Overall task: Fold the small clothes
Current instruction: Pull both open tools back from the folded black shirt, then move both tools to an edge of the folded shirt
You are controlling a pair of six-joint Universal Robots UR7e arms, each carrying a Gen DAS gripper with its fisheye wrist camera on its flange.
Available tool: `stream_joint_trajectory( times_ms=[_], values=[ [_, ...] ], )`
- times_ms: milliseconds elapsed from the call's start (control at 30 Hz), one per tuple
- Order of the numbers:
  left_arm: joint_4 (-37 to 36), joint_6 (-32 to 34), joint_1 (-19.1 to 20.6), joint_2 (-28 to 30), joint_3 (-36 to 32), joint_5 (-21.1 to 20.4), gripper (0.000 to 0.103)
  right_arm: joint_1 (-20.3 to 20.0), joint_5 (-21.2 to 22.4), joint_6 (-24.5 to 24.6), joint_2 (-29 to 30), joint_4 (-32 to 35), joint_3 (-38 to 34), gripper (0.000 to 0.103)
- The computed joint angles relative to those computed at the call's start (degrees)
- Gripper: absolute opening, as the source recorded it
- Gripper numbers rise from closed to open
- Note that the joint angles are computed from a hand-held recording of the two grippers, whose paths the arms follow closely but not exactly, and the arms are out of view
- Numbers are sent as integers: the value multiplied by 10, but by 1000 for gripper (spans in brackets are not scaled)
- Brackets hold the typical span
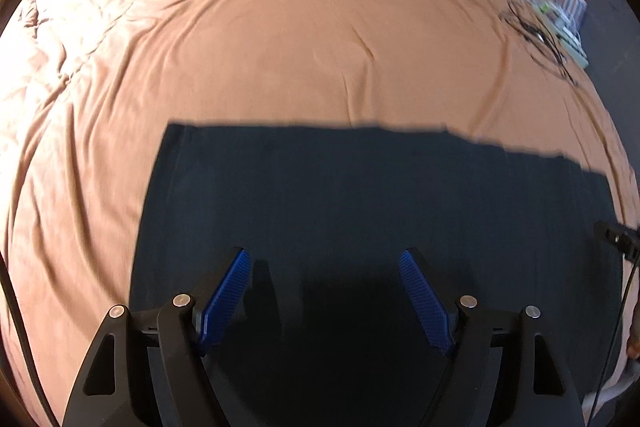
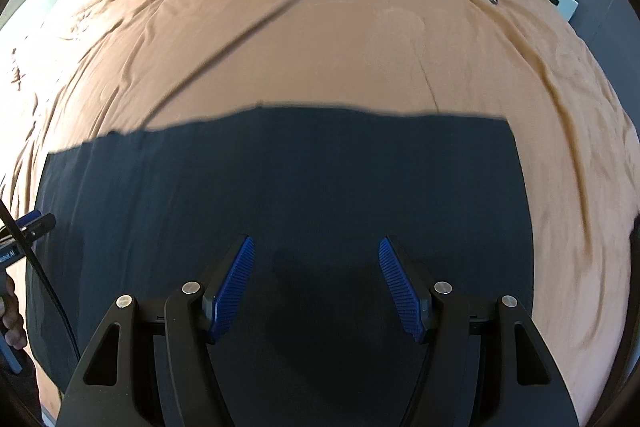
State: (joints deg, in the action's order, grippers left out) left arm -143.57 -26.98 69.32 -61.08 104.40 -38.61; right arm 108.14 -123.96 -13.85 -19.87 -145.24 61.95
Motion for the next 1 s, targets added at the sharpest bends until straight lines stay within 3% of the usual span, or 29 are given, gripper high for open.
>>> stream_joint_trajectory(
  times_ms=[133, 433, 667, 767, 1000],
  values=[
    [8, -14, -16, -19, 48, -17, 80, 3, -6, -5, -42, -30, 82, 63],
    [21, -64, -62, -58, 145, 8, 80, 11, -26, -14, -130, -130, 268, 63],
    [1, -123, -97, -103, 225, 12, 80, 16, -29, -22, -181, -201, 376, 63],
    [24, -149, -108, -112, 245, 10, 80, 17, -28, -20, -202, -231, 420, 63],
    [-33, -144, -143, -128, 323, 28, 80, 20, -30, 3, -242, -279, 505, 63]
  ],
)
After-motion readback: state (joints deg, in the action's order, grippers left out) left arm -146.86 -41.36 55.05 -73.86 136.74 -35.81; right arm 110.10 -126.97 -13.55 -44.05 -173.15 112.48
